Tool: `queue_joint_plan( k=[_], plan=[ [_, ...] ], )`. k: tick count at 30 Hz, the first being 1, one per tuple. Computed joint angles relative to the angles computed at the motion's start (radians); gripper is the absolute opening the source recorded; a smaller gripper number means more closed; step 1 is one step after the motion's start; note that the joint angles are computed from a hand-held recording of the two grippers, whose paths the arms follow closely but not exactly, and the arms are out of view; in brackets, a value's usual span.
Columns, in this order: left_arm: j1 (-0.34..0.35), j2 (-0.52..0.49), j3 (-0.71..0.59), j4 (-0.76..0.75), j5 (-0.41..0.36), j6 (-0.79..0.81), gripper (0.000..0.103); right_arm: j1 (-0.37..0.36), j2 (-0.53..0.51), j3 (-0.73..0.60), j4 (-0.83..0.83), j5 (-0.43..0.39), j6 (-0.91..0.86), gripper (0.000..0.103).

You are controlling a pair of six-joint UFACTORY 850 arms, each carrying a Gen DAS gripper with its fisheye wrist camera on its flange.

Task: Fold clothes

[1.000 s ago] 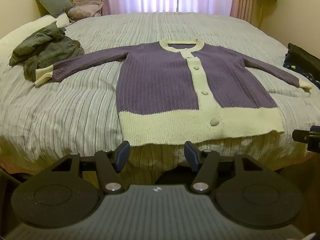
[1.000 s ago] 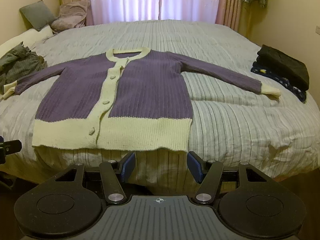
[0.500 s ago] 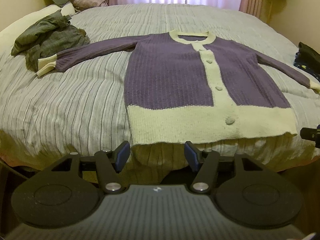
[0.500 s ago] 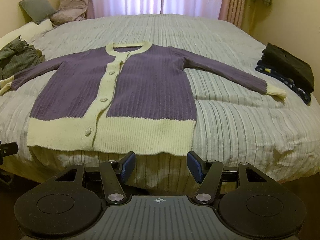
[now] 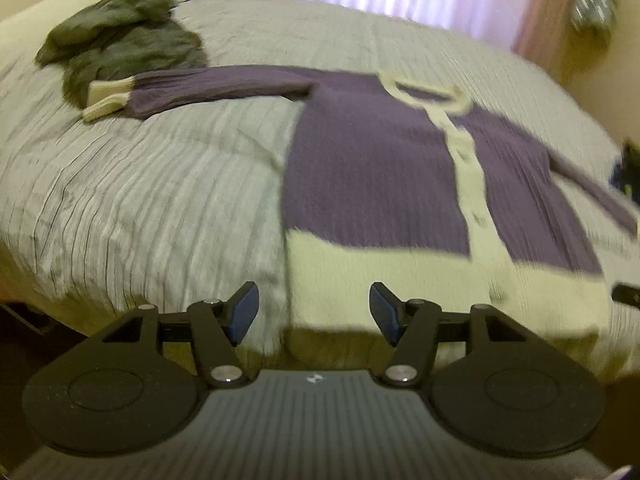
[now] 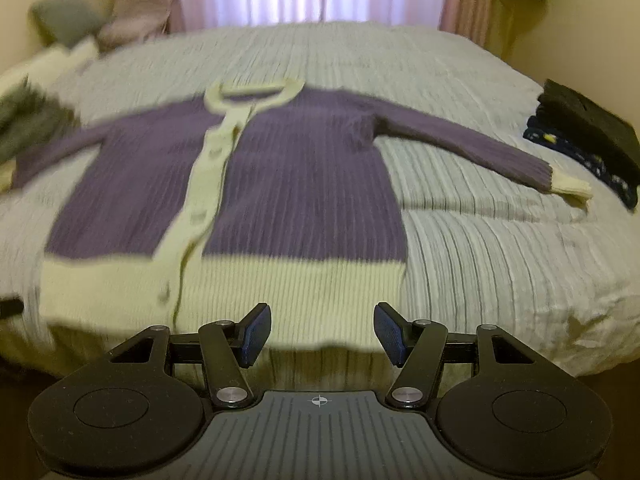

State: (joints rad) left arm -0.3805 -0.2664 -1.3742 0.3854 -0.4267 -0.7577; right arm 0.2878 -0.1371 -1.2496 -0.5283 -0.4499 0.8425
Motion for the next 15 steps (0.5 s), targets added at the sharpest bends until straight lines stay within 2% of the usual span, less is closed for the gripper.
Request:
queue_joint_plan(
  k=[3,7,10,13,15],
  plan=[
    [0.068,-0.015,-0.004,-0.101,0.08,0.01,0.063,-0.057,-0.009,0.007,0.097,0.104,0.001,0.061],
    [0.162,-0.072,-0.048,-0.262,0.144,0.052,0.063,-0.132,-0.05,-0.016,0.317,0.157,-0.123,0.061],
    [0.222,-0.13,-0.097,-0.366,0.19,0.078,0.062,-0.161,-0.101,-0.074,0.309,0.124,-0.092,0.061],
    [0.287,-0.203,-0.157,-0.604,0.262,0.2,0.062,-0.174,-0.15,-0.125,0.264,0.093,-0.037,0.061],
    [0.319,-0.255,-0.209,-0.677,0.295,0.207,0.062,-0.176,-0.18,-0.155,0.225,0.073,0.01,0.061]
  ],
)
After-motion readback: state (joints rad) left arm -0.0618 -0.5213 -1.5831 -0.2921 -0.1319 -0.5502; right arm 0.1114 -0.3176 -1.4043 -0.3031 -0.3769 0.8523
